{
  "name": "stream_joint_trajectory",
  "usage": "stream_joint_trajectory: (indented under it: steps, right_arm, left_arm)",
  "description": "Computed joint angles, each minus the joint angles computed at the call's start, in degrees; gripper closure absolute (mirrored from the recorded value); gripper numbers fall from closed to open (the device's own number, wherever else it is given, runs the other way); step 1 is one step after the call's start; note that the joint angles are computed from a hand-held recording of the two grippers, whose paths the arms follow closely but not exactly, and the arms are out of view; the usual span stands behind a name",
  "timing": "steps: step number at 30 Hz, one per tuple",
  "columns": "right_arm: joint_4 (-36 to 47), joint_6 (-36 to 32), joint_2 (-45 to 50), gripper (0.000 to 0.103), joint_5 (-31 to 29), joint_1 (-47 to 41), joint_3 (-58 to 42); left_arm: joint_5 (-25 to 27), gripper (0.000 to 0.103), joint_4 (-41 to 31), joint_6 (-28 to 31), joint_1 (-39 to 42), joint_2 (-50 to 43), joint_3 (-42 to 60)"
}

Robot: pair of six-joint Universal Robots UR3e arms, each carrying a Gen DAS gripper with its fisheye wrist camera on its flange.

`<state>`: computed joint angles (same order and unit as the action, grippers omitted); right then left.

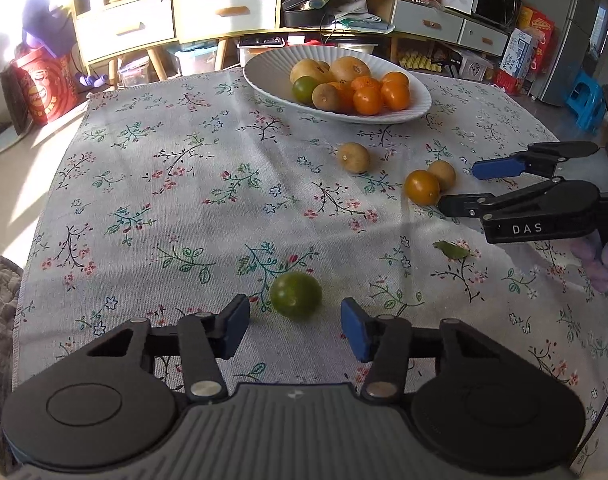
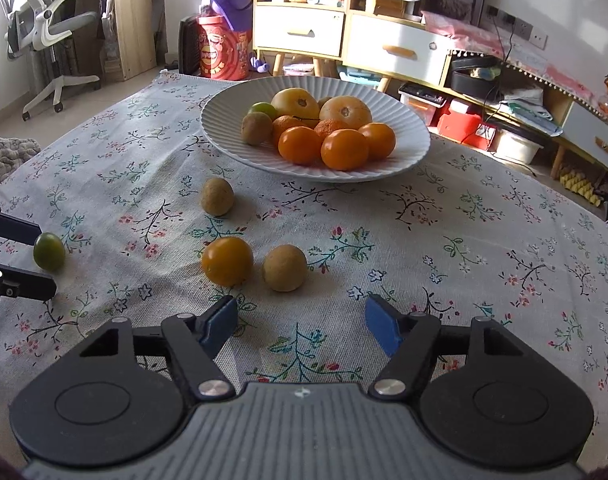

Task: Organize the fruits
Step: 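Grasp a green tomato with the left gripper while the right gripper approaches a kiwi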

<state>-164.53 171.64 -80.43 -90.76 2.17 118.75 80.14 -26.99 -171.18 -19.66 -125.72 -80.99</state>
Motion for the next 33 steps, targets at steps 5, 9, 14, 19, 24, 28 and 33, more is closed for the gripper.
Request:
stream_joint_trajectory:
  steps: [5, 9, 14, 19, 24, 28, 33]
  right_arm:
    - [-1.2, -0.3, 1.9, 0.047, -2.2, 1.7, -1.5]
    - [-1.7, -1.7, 3.1, 0.058, -2.4, 2.0, -2.6]
    - [-1.1, -2.3, 3.9, 0.074, -2.3, 2.8, -4.0]
    - [-0.9, -2.9, 3.8, 0.08, -2.3, 3.0, -4.1]
    - [-0.3, -2.7, 3.4, 0.08, -2.0, 2.9, -4.1]
    - [0.3, -2.8, 3.4, 0.08, -1.8, 2.9, -4.5]
    - [0.5, -2.7, 3.2, 0.08, -1.7, 3.0, -4.5]
  left_arm:
    - [-0.5, 0.085, 0.0, 0.6, 0.1, 0.4, -0.5]
    - [-1.2, 0.091, 0.1, 0.6, 0.4, 0.6, -0.9]
    - [-1.7, 0.099, 0.6, 0.5, 0.6, 0.9, -1.4]
    - [-1.8, 0.103, 0.1, 0.5, 0.6, 0.8, -1.0]
    - [-1.6, 0.103, -0.1, 0.5, 0.6, 0.4, -0.6]
    - [-1.4, 0.103, 0.7, 0.7, 0.5, 0.2, -0.8]
    - [-1.0, 0.097, 1.7, 0.8, 0.3, 0.2, -1.2]
